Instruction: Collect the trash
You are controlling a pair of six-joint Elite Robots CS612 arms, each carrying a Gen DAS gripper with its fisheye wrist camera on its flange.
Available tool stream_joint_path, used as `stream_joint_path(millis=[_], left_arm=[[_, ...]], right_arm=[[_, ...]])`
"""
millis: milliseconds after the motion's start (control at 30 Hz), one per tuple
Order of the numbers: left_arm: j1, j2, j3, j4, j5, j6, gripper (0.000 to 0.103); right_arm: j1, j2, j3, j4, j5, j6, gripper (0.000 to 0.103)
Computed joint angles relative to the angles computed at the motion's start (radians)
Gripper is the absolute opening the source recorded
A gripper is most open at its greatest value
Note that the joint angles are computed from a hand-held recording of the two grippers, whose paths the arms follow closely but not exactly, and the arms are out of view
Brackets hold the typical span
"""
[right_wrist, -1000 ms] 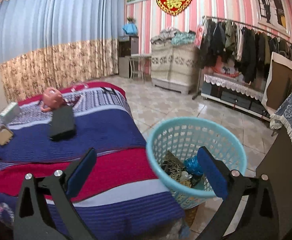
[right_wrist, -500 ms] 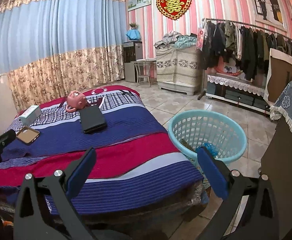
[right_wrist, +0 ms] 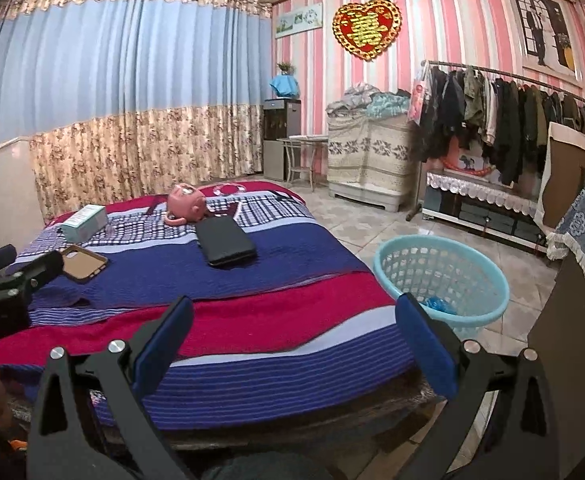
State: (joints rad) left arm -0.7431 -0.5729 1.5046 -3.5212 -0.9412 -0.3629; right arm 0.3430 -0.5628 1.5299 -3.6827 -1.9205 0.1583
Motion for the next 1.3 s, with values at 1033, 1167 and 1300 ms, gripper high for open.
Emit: stream_joint_path(millis=[1033,1167,1300], left_arm=[[0.006,0.011,0.004,-0.053,-0.021,0.023,0.098],[0.005,0.009,0.005,-0.051,-0.022,0.023,0.098],[0.004,0.008,0.004,-0.050,-0.014,0.021,0.098]], right_arm=[[0.014,0.012,-0.013,-0.076,-0.020,-0.055,0.099],[0.013,0.010,-0.012,-0.083,-0.022,-0.057,0.099],[0.012,0.009,-0.011,-0.079,-0.020,-0.059,0.099]])
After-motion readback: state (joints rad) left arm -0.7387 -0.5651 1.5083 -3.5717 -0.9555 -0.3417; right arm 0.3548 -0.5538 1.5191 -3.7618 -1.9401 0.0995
